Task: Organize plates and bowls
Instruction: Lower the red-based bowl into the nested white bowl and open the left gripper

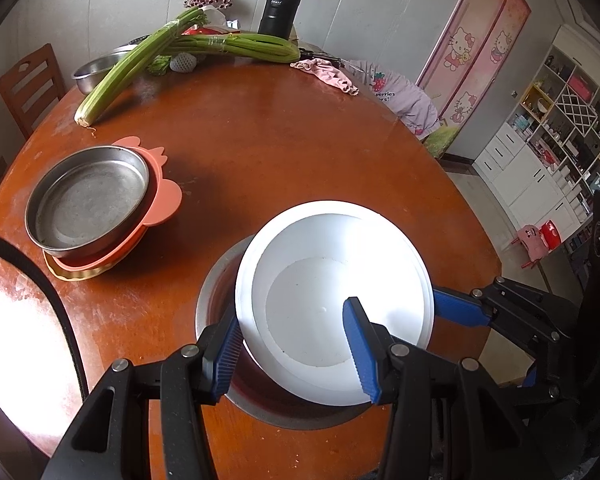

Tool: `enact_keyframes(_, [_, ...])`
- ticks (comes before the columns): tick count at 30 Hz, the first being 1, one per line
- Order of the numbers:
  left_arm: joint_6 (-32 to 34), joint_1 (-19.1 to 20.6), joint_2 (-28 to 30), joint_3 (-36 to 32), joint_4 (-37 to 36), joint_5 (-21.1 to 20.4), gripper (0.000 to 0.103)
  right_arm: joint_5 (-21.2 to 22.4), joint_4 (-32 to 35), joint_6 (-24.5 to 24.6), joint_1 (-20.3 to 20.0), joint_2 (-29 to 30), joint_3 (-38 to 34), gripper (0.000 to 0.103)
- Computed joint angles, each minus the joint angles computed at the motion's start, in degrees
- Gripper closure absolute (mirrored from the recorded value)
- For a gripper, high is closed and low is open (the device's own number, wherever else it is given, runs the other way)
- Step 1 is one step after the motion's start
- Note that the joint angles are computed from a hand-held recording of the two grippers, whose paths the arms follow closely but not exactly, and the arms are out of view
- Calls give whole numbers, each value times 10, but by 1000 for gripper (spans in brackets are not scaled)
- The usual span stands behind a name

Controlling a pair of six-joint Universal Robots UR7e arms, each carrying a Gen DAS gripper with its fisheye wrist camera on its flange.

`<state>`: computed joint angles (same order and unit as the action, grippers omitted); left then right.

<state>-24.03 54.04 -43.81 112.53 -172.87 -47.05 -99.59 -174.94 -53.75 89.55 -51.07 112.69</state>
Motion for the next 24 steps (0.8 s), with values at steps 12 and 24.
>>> enact_keyframes(12, [0,10,2,-7,4,-5,54,-15,4,0,1,14,-12,58])
enact_keyframes(24, [6,16,3,-8,0,-13,54,-25,-12,-1,4,21,-14,58])
